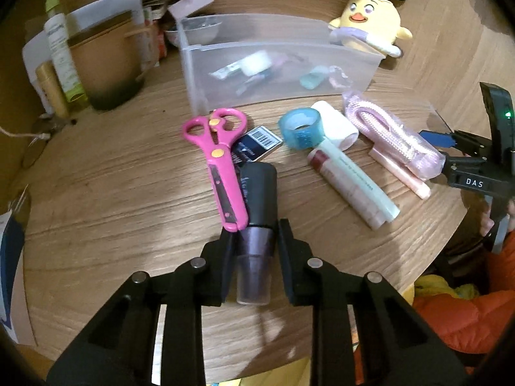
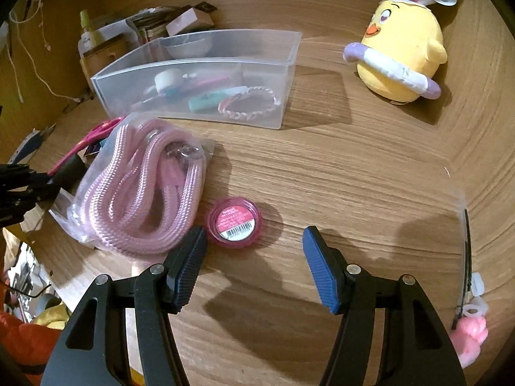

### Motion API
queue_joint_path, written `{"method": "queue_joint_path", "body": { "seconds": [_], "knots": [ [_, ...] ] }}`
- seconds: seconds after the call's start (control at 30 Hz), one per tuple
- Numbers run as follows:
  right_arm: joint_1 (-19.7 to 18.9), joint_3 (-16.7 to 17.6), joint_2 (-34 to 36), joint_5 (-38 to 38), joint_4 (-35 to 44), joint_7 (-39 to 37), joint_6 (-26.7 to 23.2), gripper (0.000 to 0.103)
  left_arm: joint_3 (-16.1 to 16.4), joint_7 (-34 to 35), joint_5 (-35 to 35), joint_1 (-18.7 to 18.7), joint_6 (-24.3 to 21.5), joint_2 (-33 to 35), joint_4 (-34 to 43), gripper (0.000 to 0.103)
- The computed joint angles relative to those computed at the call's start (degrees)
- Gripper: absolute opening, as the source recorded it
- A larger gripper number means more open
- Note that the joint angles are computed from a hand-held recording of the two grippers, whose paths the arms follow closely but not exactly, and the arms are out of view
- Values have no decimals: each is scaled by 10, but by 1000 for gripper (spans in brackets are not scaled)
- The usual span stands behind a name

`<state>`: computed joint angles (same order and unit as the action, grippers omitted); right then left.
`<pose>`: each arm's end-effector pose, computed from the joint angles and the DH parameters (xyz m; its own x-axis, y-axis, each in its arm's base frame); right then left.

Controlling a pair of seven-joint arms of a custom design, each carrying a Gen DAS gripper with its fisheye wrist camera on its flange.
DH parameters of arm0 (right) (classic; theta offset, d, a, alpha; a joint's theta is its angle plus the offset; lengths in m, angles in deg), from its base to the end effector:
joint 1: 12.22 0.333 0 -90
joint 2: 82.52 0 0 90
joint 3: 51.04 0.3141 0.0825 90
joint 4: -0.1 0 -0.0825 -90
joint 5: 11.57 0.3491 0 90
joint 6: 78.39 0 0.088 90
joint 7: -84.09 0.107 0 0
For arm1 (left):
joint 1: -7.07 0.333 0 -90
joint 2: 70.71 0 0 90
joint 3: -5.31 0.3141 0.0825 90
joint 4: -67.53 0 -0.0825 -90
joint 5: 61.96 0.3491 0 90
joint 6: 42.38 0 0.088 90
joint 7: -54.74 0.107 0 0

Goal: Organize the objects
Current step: 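Grasp the purple-black bottle with the left tool while the right tool grasps the pink lip balm tin, then lower the bottle and lip balm tin into the clear box and open both tools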

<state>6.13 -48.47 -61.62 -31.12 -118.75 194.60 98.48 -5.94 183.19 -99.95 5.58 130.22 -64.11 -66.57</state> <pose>0.5597 0.2411 0.3492 0.3310 -0.9436 -0.0119 -0.7529 -0.2565 -0.6061 0.5195 -0.0697 0.3636 -0.2708 -0.9592 0.0817 -0.8123 0.1822 -0.5540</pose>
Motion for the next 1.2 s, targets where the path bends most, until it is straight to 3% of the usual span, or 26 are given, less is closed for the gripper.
{"method": "queue_joint_path", "body": {
  "seconds": [0.17, 0.27, 0.33, 0.43, 0.53, 0.7, 0.8, 1.0, 1.1, 1.2],
  "knots": [
    [7, -5, 7, -5, 8, 4, 7, 41, -9, 22, -31, 5, 2, 11, 14, 27],
    [14, -12, 9, -8, 10, 9, 11, 34, -16, 28, -41, 3, 10, 18, 21, 33],
    [16, -14, 9, -9, 9, 13, 15, 32, -22, 27, -48, 0, 31, 23, 20, 33],
    [17, -18, 9, -7, 6, 23, 24, 32, -10, -22, -1, -21, 67, 26, 7, 26],
    [27, -31, 6, -12, 2, 34, 35, 32, -56, 25, -58, 19, 48, 20, 11, 25],
    [31, -41, -6, -17, -10, 45, 60, 32, -83, 141, -201, 28, 25, 4, 24, 25],
    [37, -48, -14, -18, -15, 51, 77, 32, -80, 203, -277, 20, 1, -9, 35, 25],
    [57, -67, -24, -13, -16, 52, 111, 32, -54, 286, -372, -19, 7, -26, 53, 25],
    [71, -79, -25, -5, -10, 48, 124, 32, -33, 302, -393, -36, 7, -24, 72, 25],
    [106, -113, -21, 7, 4, 42, 131, 32, -20, 304, -396, -46, 23, -14, 95, 25]
  ]
}}
